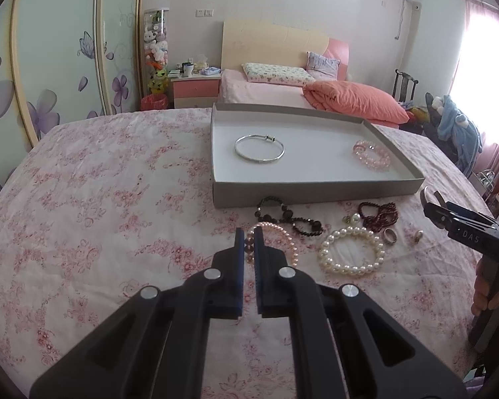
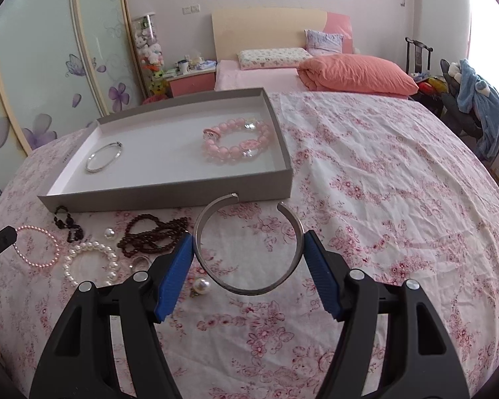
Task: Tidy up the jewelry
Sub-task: 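Carry both pieces to the tray and release the pink pearl bracelet from the left tool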
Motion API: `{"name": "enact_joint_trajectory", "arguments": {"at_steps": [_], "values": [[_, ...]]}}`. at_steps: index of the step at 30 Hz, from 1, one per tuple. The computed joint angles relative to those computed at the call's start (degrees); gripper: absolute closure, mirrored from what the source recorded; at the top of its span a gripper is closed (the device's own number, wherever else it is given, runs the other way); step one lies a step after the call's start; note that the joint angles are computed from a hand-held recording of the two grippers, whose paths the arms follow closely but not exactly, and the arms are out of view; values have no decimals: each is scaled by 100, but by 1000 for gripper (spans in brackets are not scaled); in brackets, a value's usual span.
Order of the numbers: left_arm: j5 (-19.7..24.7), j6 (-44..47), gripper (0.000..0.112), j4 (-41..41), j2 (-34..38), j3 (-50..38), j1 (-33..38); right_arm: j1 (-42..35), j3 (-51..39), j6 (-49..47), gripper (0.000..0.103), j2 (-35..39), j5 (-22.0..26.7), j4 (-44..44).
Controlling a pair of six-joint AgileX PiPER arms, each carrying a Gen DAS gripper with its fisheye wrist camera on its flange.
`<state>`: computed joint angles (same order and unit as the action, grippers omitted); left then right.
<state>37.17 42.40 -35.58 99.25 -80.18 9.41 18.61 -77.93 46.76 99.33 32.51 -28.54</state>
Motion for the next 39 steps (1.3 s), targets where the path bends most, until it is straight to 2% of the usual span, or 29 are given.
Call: {"name": "enact_joint_trajectory", "arguments": {"at_steps": [11,16,22,26,32,39], "values": [[-192,195,106,-300,-341,259,-33,466,287,928,36,-290,-347,-1311],[-658,158,106,-331,-594,509,-133,719,541,1881,36,-495,-424,-2487],[-1020,168,106,-361,-818,659,-313,954,751,2901,36,-697,-419,-3704],[-1317,-218,106,11,-897,667,-573,1065,813,3419,36,-779,-352,-4331],[-1863,-1133,106,979,-1014,713,-986,1066,853,3936,36,-839,-362,-4905],[-1933,-1751,106,1476,-835,385,-1193,975,798,4166,36,-818,-455,-5174]]}}
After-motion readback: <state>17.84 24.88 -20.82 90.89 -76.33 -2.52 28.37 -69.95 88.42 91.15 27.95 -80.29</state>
